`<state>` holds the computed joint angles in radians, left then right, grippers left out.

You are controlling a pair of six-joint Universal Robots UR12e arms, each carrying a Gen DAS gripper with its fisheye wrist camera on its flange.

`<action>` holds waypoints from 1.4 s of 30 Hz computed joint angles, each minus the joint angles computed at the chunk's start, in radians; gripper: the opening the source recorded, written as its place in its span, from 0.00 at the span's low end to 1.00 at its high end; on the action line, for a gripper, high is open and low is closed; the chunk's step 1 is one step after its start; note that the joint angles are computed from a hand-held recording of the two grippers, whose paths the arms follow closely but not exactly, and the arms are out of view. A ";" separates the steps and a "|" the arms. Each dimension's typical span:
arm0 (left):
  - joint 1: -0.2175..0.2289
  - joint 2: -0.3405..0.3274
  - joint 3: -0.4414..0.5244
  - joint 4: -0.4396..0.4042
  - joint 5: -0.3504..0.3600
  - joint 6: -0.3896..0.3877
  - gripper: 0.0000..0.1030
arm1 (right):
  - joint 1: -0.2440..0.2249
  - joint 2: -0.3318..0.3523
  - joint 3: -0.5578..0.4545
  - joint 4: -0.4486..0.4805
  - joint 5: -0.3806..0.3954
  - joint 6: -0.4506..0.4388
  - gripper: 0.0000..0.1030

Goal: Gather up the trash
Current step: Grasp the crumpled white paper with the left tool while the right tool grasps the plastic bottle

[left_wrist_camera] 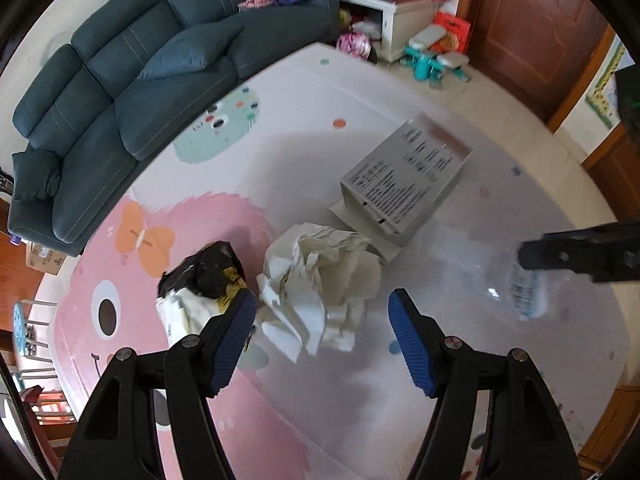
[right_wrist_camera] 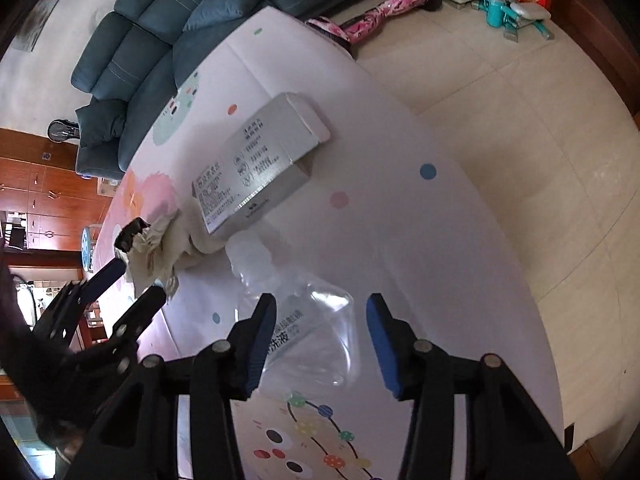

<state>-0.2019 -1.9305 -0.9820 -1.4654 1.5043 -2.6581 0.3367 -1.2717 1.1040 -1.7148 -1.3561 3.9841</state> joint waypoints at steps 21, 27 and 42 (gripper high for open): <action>0.045 0.126 -0.131 -0.039 -0.101 -0.029 0.41 | 0.035 0.001 0.011 0.039 0.090 -0.097 0.46; 0.092 0.188 -0.171 -0.130 -0.214 -0.037 0.41 | 0.074 -0.010 0.030 0.019 0.049 -0.115 0.46; 0.153 0.317 -0.254 -0.208 -0.298 -0.105 0.41 | 0.118 -0.134 0.207 -0.254 0.067 0.067 0.43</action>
